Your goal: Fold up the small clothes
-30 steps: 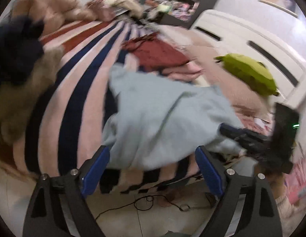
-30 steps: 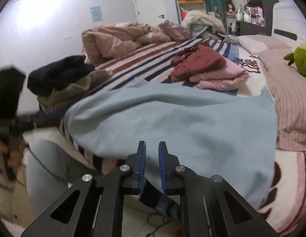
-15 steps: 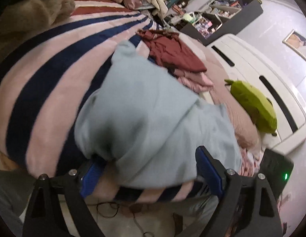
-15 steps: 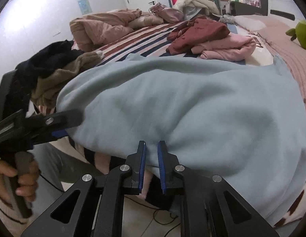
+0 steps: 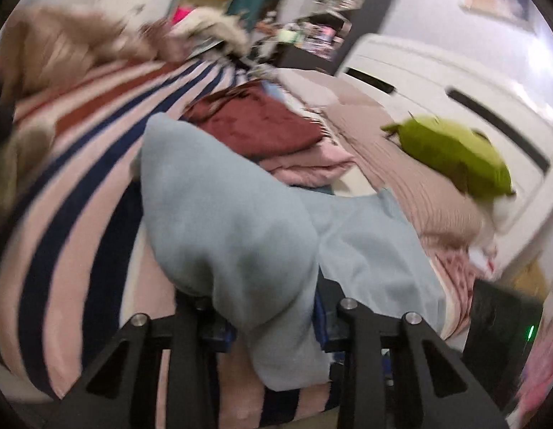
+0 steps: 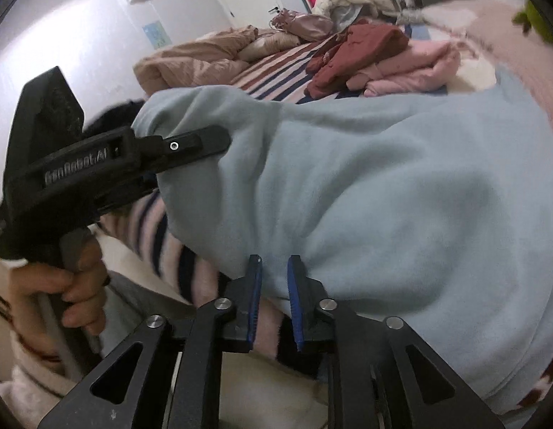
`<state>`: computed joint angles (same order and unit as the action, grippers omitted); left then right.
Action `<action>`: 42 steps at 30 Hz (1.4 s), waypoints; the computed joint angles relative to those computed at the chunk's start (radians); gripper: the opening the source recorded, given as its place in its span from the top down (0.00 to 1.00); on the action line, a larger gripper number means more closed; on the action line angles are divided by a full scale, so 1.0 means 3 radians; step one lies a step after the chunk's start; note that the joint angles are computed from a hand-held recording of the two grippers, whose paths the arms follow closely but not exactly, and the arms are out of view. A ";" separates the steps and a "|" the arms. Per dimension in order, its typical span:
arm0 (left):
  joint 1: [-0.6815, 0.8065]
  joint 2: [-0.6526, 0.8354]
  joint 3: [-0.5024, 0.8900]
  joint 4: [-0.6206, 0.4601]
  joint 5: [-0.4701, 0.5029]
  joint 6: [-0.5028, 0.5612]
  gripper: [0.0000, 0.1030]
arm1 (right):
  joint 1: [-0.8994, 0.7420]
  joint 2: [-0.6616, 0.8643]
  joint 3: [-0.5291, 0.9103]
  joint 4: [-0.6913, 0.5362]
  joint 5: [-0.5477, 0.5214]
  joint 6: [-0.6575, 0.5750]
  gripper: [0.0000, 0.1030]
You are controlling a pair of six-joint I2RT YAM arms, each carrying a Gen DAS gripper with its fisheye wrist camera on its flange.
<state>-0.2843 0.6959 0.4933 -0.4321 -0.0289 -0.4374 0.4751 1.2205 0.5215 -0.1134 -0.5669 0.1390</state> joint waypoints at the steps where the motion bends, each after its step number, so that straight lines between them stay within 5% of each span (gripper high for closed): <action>1: -0.0150 0.0087 0.0103 -0.0021 -0.0141 0.0100 0.72 | -0.0233 -0.0131 -0.0038 -0.0059 -0.0221 -0.0050 0.78; 4: -0.0494 0.0410 0.0365 0.0025 -0.0341 0.0406 0.72 | -0.0813 -0.0601 -0.0094 -0.0340 -0.0536 -0.0302 0.67; 10: -0.1080 0.1381 0.0805 0.0322 -0.0066 0.0767 0.71 | -0.2460 -0.0827 0.0144 -0.1216 -0.1518 -0.1026 0.60; 14: -0.1192 0.2053 0.0863 0.0726 0.0386 0.0696 0.65 | -0.3214 -0.0701 0.0341 -0.1796 -0.1787 -0.1631 0.59; 18: -0.0923 0.1886 0.0572 0.1115 0.0941 0.0464 0.54 | -0.3467 -0.0631 0.0428 -0.2120 -0.1828 -0.1982 0.59; 20: -0.0747 0.1714 0.0487 0.1065 0.1233 0.0353 0.52 | -0.3412 -0.0627 0.0435 -0.2104 -0.1795 -0.1972 0.59; 22: -0.0609 0.1435 0.0403 0.0902 0.1471 0.0347 0.36 | -0.3264 -0.0656 0.0437 -0.1987 -0.1747 -0.1862 0.59; 28: -0.0624 0.0432 0.0283 0.0165 0.1036 0.0339 0.31 | -0.2241 -0.0976 0.0428 -0.1280 -0.1400 -0.1076 0.59; 34: 0.0114 0.0083 0.0172 -0.0230 0.1185 0.0551 0.30 | -0.0925 -0.0709 0.0512 -0.0843 0.0185 -0.0747 0.69; 37: 0.0320 0.0093 -0.0014 -0.0076 0.1416 0.0554 0.30 | -0.1041 -0.0594 0.0442 -0.0933 0.0380 -0.0759 0.97; 42: 0.0422 0.0362 -0.0100 0.0232 0.1633 0.0560 0.30 | -0.1571 -0.0738 0.0194 -0.1369 0.0362 -0.1009 0.97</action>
